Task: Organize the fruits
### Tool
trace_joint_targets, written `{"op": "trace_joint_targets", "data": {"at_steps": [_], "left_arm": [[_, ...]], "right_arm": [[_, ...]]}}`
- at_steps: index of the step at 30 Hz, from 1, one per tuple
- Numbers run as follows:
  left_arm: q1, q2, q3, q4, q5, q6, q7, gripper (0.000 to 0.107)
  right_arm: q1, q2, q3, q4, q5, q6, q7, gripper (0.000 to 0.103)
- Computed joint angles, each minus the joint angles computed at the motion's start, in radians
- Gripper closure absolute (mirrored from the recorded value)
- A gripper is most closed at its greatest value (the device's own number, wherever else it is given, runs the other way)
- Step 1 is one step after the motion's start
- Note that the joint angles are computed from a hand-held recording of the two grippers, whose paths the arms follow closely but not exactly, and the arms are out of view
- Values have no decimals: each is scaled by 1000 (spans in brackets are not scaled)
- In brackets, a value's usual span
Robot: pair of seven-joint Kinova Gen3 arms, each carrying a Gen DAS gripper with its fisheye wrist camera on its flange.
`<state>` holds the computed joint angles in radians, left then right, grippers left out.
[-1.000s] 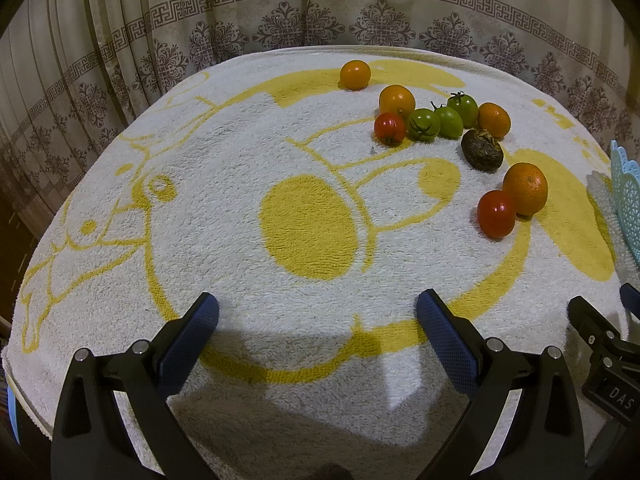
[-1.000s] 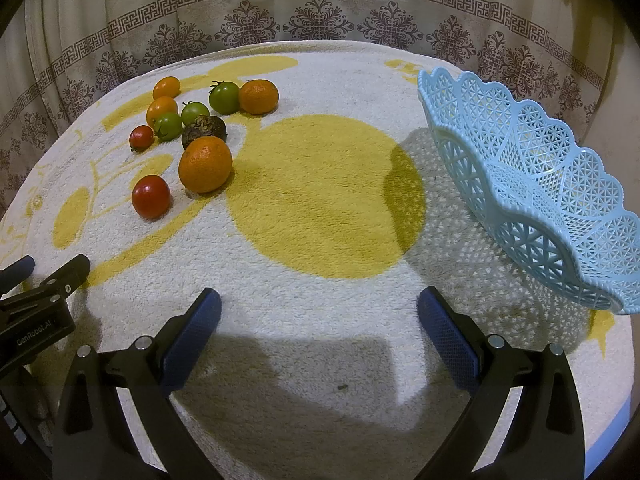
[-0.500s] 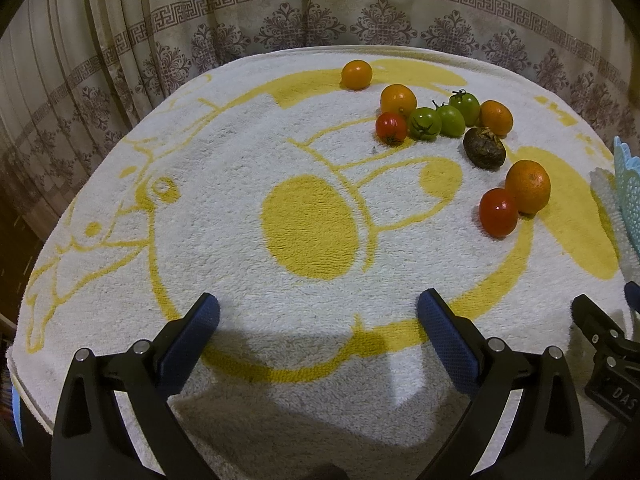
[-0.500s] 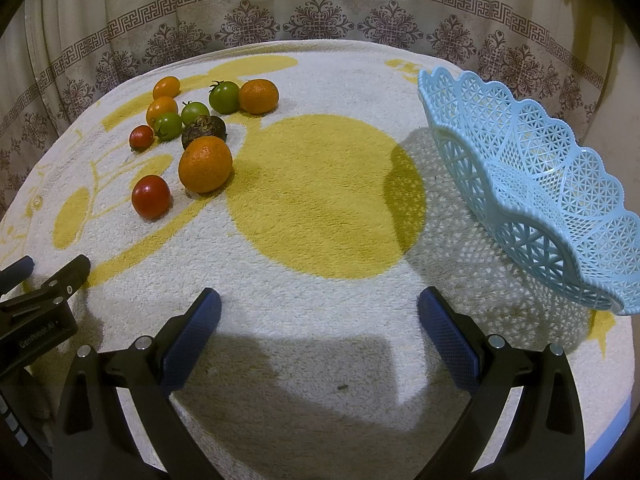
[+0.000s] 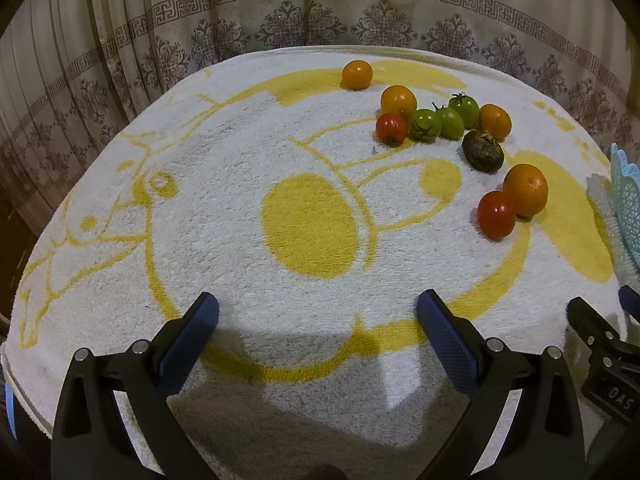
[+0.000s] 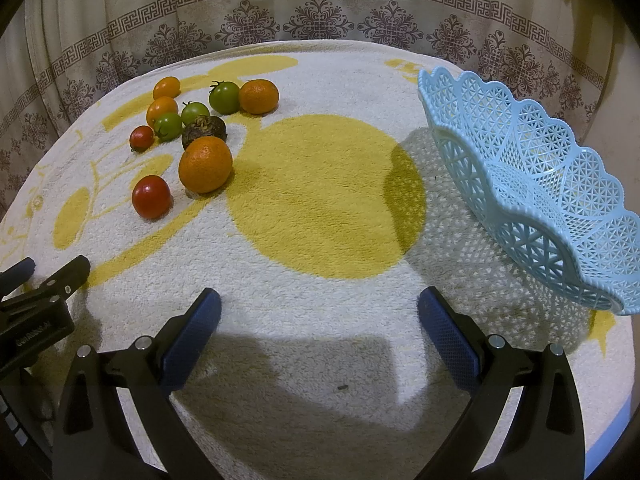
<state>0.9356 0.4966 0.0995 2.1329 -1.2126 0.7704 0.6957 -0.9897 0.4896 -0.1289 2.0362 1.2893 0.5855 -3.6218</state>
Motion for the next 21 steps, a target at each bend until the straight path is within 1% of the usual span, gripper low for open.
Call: {"op": "trace_joint_targets", "data": {"at_steps": [7,9,10,12,14,17,18,21], "left_arm": [[-3,0,2,-2,7,1,-8,9],[-5,-3,2,-1,11,-5,-14,9],[-9,-6,3,1,12,-10,-22,9],[-12,-13,2,7,8,-20,-32,9],[-22,-24,1,16,-6,-42,-41,9],[-35,-39,-2,24,-37,-69,-52,10],[-38,-42,-1,22,-43,-71,-56,10],[-55,-59,3,2,-36,-52,-103,10]], "right_arm": [[3,-3,-3,-1,11,-9,-13,2],[4,-18,14,34,62,-48,-58,2],[11,-23,10,41,76,-57,-66,2],[48,-31,-25,45,88,-64,-49,2],[64,-47,-24,63,131,-101,-74,2],[97,-68,-45,77,166,-122,-95,2],[106,-76,-54,82,189,-128,-108,2],[140,-99,-88,86,240,-143,-91,2]]}}
